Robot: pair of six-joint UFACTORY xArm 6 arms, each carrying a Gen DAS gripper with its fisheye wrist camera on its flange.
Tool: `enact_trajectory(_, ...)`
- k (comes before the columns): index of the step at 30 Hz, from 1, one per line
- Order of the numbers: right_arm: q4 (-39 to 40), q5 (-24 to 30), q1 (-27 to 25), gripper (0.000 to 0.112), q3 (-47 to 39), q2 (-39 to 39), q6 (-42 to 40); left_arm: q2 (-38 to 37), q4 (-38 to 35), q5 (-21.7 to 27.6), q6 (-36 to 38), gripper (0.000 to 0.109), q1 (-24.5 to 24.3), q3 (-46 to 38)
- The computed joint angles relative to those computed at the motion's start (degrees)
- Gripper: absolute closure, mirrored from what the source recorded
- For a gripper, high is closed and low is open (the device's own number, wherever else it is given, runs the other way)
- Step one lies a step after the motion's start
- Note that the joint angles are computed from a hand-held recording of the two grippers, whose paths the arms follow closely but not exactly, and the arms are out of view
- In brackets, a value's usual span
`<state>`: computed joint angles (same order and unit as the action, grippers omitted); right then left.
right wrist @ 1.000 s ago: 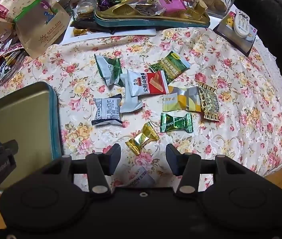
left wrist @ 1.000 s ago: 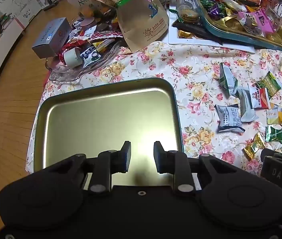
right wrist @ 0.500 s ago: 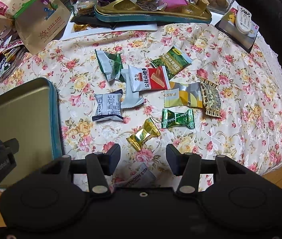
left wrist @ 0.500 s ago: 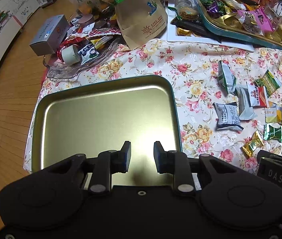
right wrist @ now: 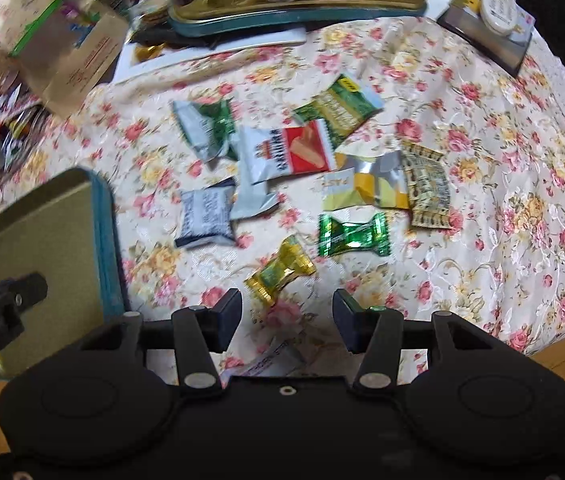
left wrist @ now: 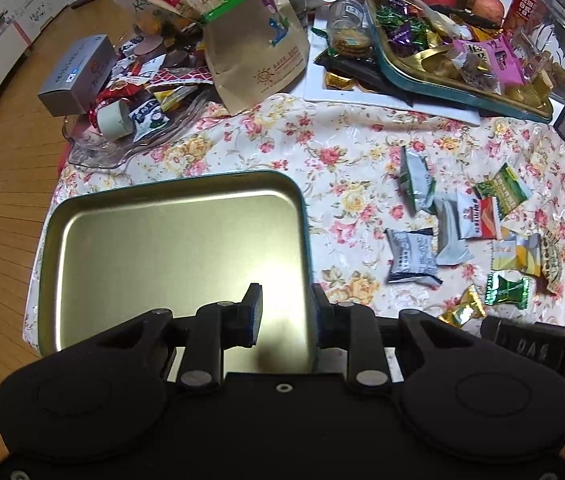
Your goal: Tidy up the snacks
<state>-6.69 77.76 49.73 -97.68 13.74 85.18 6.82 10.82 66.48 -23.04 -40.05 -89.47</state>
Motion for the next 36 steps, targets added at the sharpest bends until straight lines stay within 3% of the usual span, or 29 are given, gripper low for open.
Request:
enact_trajectory(6,-4.32,0.34,-2.56,0.059,12.72,-9.36,10.89,3.10,-3.35,1.79,0.87,0.074,-1.87,-3.93)
enact_trajectory(9,-2.15,0.39,-4.46,0.059,18.75,-14.19,14.46,4.51,-5.55,2.84,3.29,0.074,-3.08,-5.51)
enact_trajectory(13,1.68,-4.28,-7.05,0.059,27.26,-20.57,16.53,5.72,-7.63,3.72,6.50,0.074,-4.71,-6.74)
enact_trajectory(17,-4.17,-6.13,-7.25,0.059,32.51,-24.45,21.32,6.76,-8.66,4.66,9.09,0.074,-5.95,-7.65)
enact_trajectory(19,-6.78,-9.86,-7.98,0.058,35.30,-25.65,22.10,7.09,-8.78,5.00,10.11,0.074,-6.29,-7.73)
enact_trajectory(23,-4.26,-20.03,-11.41,0.059,41.06,-26.63,17.91,6.60,-10.98,5.06,13.25,0.074,-6.08,-6.21)
enact_trajectory(27,-3.24,-24.66,-12.51,0.059,42.89,-25.37,15.28,5.37,-12.93,4.13,16.71,0.074,-5.43,-3.37)
enact_trajectory(36,-4.05,-24.58,-11.90,0.051,40.15,-21.54,9.58,3.55,-15.59,3.16,23.50,0.074,-5.31,1.74)
